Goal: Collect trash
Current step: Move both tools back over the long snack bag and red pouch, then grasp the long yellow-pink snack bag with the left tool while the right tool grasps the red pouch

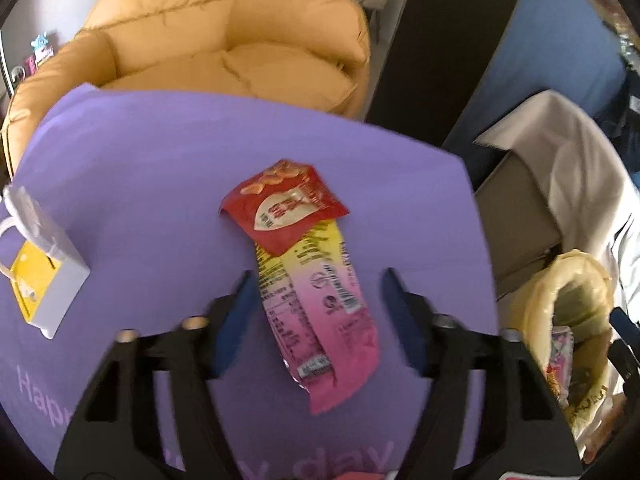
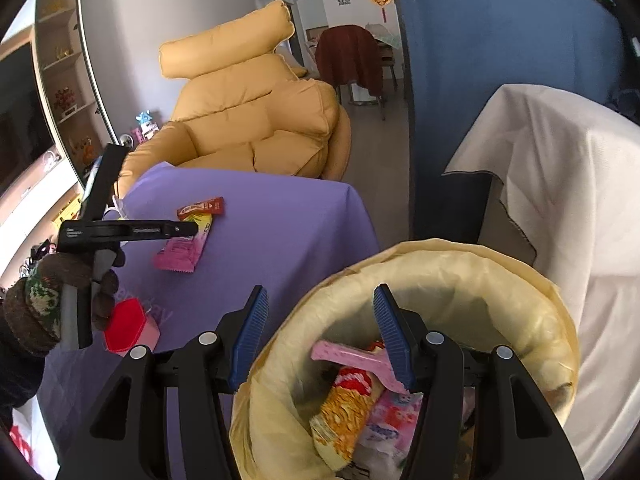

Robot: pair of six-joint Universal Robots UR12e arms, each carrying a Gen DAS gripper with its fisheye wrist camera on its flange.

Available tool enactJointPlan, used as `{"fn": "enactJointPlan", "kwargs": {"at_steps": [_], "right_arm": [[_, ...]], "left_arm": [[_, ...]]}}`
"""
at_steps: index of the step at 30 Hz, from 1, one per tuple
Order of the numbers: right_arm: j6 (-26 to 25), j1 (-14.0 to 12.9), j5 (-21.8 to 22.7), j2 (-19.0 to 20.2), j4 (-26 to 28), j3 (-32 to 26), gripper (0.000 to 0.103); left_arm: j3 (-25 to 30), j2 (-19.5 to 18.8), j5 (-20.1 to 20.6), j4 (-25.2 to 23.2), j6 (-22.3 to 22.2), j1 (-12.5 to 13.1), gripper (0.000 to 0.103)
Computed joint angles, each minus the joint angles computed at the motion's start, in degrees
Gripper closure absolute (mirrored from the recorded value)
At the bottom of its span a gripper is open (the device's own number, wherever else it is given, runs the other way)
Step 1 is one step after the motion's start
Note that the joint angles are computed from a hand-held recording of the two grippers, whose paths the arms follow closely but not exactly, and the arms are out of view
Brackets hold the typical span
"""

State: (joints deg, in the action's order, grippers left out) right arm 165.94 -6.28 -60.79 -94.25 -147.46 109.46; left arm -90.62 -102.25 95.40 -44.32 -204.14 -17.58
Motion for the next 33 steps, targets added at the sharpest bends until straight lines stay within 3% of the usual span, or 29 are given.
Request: {"fn": "enactJointPlan", "kwargs": {"at_steps": [5,8,12,16,19,24,28,33], "right_arm": [[-0.8,1.7,0.2,0.9,1.7,-1.0,0.051],[-1.0,3.2,0.6,1.7,2.6,-1.7,0.051],[-1.7,5.8,1.1,3.1,4.4,-3.1,0.051],[-4.0,9.4,1.4,4.9,5.7,-5.5,0.051],[-6.3,12.0,3.0,7.7,6.6,-8.4,0.051],[-7.5,16.3,-1.3,13.6,4.1,-14.3,0.051],[-7.1,17.6,-1.6,17.6,5.4,-18.7,0.051],[-5.1,18.2,-1.5,22.1,7.8,-23.5,0.051]], "left_arm": [[-4.3,3.1,-3.1,2.9,-0.3,1.8,0.074],[-8.7,6.5,-6.1,4.9,-0.4,3.0,0.075],[-14.5,11.8,-7.1,5.6,0.9,4.3,0.075],[-19.2,16.6,-3.3,6.6,0.6,5.2,0.075],[-21.3,18.1,1.1,9.3,-0.2,4.9,0.075],[-25.0,19.3,0.1,16.2,-3.2,6.3,0.075],[-26.1,19.3,0.2,19.6,-4.7,6.4,0.075],[-26.5,19.3,-1.3,20.3,-5.6,6.9,0.072]]}}
